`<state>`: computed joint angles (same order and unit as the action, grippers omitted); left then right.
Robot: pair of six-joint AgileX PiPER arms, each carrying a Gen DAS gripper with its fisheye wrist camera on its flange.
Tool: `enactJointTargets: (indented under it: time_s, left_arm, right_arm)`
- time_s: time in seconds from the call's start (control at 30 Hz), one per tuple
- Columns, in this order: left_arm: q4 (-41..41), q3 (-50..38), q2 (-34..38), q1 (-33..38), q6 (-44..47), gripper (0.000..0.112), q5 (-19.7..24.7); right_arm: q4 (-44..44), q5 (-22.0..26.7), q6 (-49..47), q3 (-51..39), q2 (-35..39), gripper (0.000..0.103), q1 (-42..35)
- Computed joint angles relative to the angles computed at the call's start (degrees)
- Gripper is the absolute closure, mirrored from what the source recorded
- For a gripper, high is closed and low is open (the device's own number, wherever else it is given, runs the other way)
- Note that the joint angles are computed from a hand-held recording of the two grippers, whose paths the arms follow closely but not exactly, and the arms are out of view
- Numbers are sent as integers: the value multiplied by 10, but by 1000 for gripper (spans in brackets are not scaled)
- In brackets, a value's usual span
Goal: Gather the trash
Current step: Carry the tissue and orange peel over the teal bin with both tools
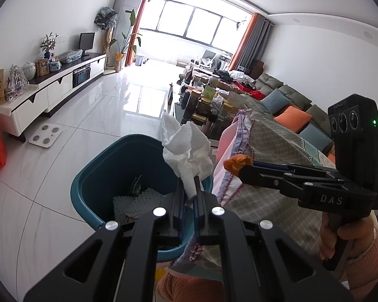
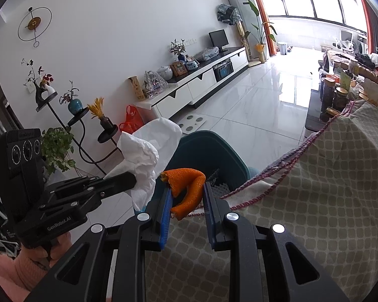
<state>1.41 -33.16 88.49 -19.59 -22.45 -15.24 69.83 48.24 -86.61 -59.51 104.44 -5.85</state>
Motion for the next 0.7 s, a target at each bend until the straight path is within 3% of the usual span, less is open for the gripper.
enactJointTargets:
  time_s: [0.7]
  left_arm:
    - [35, -20, 36, 22, -38, 105, 11]
  right_arm:
    - [-24, -31, 47, -33, 23, 79, 49]
